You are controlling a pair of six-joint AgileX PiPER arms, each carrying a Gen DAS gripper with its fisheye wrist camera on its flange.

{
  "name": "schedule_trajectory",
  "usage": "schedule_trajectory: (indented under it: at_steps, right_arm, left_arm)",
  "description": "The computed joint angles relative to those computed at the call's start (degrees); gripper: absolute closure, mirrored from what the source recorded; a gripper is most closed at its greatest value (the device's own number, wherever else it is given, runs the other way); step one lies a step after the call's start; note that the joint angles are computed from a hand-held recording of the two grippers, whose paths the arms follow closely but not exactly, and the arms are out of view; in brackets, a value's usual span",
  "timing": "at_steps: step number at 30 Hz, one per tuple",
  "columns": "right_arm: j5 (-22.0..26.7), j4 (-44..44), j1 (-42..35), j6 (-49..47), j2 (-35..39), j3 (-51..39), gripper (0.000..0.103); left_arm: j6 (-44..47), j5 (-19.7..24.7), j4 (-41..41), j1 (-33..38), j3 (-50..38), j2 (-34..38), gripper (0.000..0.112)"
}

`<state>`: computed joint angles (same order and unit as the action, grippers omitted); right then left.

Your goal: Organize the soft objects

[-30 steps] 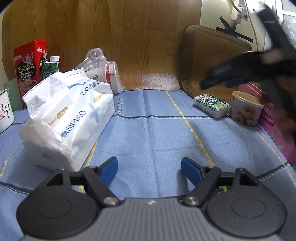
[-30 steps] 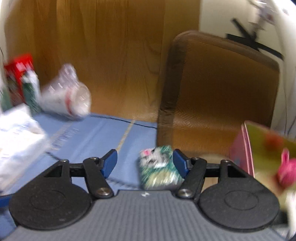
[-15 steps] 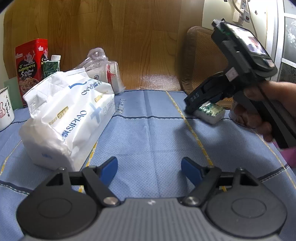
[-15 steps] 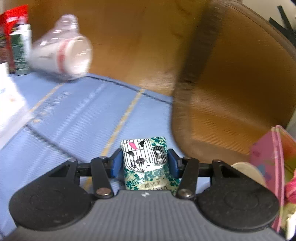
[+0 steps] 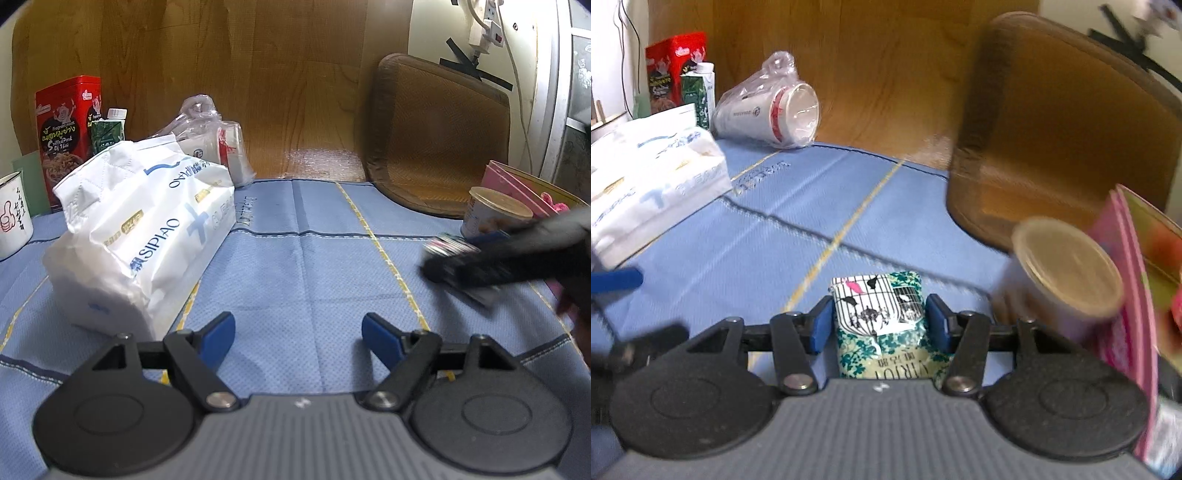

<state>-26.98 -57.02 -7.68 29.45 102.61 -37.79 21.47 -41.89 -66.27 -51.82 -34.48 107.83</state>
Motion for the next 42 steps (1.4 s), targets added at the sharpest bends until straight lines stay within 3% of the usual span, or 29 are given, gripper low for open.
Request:
schedule_trajectory:
  at_steps: [6,10,14,16,20,28,31,34,37,38,40,42]
  right_arm:
    - [-11.2,1.5,-8.1,-9.8,-4.7,13.7,0.047]
    - [-18.1,-9.2,-15.1,-7.4,-7.4,20.4,0.044]
    - [-25.2,-13.5,-21.9,-9.5,-7.8,25.5,0.023]
    - [-28.3,-14.9,-25.9,-11.9,-7.2,27.1,0.021]
    - [-29.8,-17.0,-31.3,-16.3,-6.5,28.9,0.021]
    - [-29.8,-17.8,-34.3,-19.2,-3.2,29.5,0.021]
    - [-30.5,-17.0,-34.7,-22.3,-1.7,30.3,0.022]
    - [-31.6,-14.5,-34.3,-26.0,-0.1,31.3,0.023]
    - [-33.0,-15.6,-36.1,-28.3,0.9,31.8,0.046]
    - [-33.0,-16.6,-36.8,-27.9,0.8,31.7,0.047]
    - [-33.6,-19.0,-38.5,-26.8,0.9,31.7,0.05]
    - [-34.5,-21.5,-40.6,-25.4,0.5,31.8,0.052]
  left_arm:
    - [4.6,0.1,-3.7,-0.7,-1.5,0.5,0.034]
    - [8.2,0.1,-6.5,-1.2,-2.7,1.1,0.032]
    - [8.8,0.0,-7.3,-1.4,-2.8,1.1,0.031]
    - [8.9,-0.1,-7.6,-1.5,-2.9,1.2,0.03]
    - [9.0,-0.1,-7.6,-1.4,-2.9,1.3,0.03]
    - [6.2,2.6,-5.4,-1.4,-0.4,-1.7,0.029]
    - [-3.2,6.5,1.4,-2.3,3.5,-6.7,0.031]
    - [-13.7,13.4,12.7,-1.5,5.3,-10.6,0.039]
    - [-28.5,18.3,28.0,0.1,5.1,-11.1,0.046]
    - [-29.9,18.5,29.5,-0.2,4.6,-10.6,0.049]
    - [-36.2,19.8,36.2,0.2,3.4,-9.7,0.067]
    - [-45.5,21.1,45.2,1.3,2.5,-9.5,0.073]
